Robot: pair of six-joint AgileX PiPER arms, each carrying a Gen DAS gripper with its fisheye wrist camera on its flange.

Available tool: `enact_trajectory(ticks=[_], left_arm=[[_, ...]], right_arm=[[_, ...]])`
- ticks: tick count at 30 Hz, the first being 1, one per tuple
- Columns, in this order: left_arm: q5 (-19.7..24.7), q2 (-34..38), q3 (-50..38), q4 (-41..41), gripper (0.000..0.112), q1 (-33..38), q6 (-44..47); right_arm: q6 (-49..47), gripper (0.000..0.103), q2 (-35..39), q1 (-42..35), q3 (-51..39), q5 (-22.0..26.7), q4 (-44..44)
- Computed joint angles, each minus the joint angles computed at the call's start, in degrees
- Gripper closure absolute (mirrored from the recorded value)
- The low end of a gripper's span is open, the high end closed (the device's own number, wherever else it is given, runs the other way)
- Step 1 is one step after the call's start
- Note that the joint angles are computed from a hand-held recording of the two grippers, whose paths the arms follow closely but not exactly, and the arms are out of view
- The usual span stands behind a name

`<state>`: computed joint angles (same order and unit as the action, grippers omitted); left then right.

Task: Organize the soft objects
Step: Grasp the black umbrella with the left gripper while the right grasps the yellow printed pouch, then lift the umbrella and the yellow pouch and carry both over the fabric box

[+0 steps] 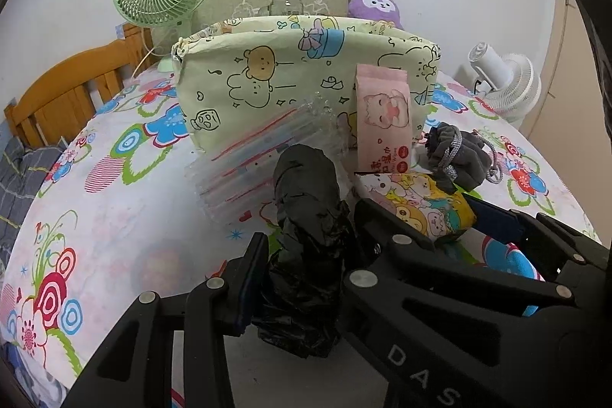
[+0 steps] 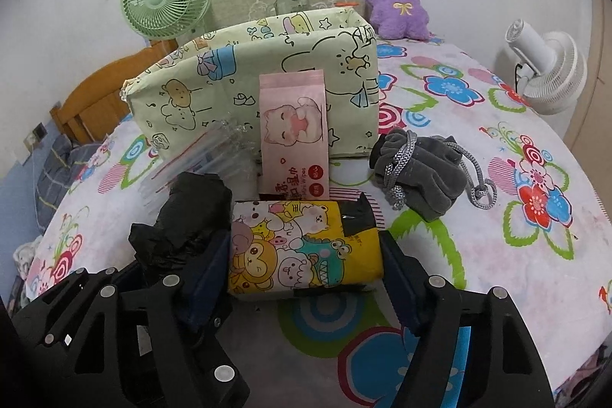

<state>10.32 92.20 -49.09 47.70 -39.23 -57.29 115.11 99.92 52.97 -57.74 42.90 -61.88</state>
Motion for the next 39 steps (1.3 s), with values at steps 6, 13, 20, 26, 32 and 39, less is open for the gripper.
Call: enact_trajectory(ticks=[6,13,20,26,32,39], left_arm=[[-0.18,-2.08,0.87,1.19,0.065,-0.14,-1.35],[0.48,-4.23,0.48,-1.00,0.066,-0.02,1.26],[1.22,-6.48,0.05,0.56,0.066,-0.15,0.16],[2.18,-8.23,-1.04,0.47,0.066,-0.30,0.91],[2.96,-9.09,-3.46,-4.98,0.066,0.36,7.41],[4.18,-9.65,-6.16,-5.78,0.066,0.60,9.44]], right_arm=[[0.06,0.027,-0.92,1.66,-0.54,2.87,-0.10],[-1.28,0.027,-1.84,3.63,-2.50,7.81,0.75],[-2.07,0.027,-3.11,5.03,-4.40,12.23,0.88],[-2.90,0.027,-4.10,5.81,-6.31,15.49,0.26],[-5.82,0.027,-4.87,5.88,-9.14,18.43,0.55],[-8.03,0.027,-5.16,5.54,-12.36,20.65,-0.41]])
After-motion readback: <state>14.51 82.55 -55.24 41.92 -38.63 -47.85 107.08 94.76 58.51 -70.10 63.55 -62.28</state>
